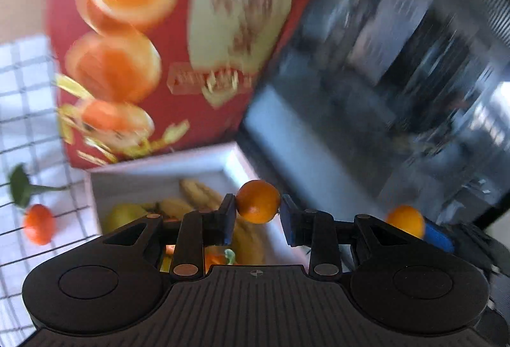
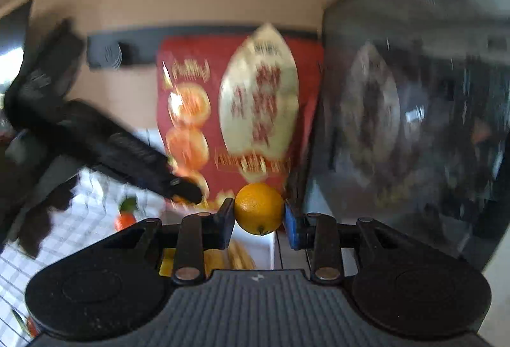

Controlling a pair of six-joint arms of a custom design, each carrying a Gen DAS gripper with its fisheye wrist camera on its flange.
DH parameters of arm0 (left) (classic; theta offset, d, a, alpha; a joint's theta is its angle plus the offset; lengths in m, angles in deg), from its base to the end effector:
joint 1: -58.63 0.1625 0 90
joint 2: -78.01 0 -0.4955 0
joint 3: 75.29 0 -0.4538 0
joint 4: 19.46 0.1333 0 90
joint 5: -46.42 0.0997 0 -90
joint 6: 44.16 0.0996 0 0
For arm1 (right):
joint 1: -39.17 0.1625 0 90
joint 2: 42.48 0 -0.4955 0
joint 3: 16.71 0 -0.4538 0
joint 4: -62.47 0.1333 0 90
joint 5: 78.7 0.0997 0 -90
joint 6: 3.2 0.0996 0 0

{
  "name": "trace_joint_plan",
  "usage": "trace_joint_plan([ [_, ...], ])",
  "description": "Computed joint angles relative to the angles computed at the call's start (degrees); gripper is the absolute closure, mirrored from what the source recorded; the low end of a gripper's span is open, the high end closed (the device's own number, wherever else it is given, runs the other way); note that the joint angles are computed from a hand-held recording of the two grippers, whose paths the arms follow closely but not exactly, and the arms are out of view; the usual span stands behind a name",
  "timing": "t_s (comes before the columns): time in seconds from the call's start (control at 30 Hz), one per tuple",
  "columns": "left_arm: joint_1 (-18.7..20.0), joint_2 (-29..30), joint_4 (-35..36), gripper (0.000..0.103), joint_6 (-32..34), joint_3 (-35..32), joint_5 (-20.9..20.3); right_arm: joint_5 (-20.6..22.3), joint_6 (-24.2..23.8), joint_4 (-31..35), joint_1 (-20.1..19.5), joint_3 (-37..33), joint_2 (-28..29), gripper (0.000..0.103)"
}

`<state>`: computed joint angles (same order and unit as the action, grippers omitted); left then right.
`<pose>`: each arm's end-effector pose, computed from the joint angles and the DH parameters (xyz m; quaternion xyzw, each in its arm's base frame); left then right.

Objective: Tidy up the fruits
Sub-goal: 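Lower both small tangerines into the pink box and open both grippers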

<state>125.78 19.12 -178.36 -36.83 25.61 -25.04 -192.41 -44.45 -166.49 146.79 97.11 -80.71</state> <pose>-0.1294 -0.7320 0.2439 0.2137 0.9365 -0.2485 0.1243 0.2791 -0.5707 0.0779 0.3153 -0.7783 0.4674 0.2764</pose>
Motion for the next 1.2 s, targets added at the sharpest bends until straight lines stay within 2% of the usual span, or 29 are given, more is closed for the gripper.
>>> trace_joint_plan([
  [0.1,0.55,3.42,6.14,0.069,-0.76,-2.98,2.17,-3.03,2.02,1.86,-1.14,0.36,0.09,0.071],
  [0.2,0.53,3.70,5.33,0.069,0.38,-1.78,3.75,-4.88,3.42,2.68,-1.98,1.02,0.06,0.071],
  [0.4,0.98,-2.05,-6.03,0.069,0.36,5.87,0.62,-4.76,3.71,3.82,-3.12,1.45,0.61,0.071],
  [0.53,1.80,-8.00,-12.29,0.069,-2.98,13.22,1.22,-2.50,4.72,7.75,-3.40,0.00,0.97,0.071],
  [0.73,1.57,-16.83,-15.14,0.069,-4.48,23.75,11.45,2.44,8.15,17.26,-4.37,-6.05,2.97,0.071],
  [0.83,2.13,-20.97,-15.20,0.069,-9.89,27.07,15.74,2.75,9.64,19.48,-4.55,-9.53,4.64,0.070],
  [0.9,2.22,-23.49,-15.18,0.069,-12.99,29.14,18.44,2.74,8.69,19.58,-4.29,-10.65,5.47,0.070],
  [1.0,1.73,-26.43,-13.43,0.069,-14.47,31.17,20.29,3.94,7.43,19.27,-3.73,-10.74,6.13,0.066],
  [1.07,1.14,-27.59,-11.19,0.069,-14.60,32.05,20.01,5.30,7.35,19.96,-3.32,-10.18,6.24,0.064],
  [1.13,0.43,-28.29,-9.09,0.069,-13.38,32.80,19.60,6.22,6.21,20.47,-2.69,-9.42,6.39,0.061],
  [1.2,-1.05,-27.26,-7.91,0.069,-11.42,33.07,21.29,6.36,4.22,20.35,-1.83,-8.74,6.97,0.061],
])
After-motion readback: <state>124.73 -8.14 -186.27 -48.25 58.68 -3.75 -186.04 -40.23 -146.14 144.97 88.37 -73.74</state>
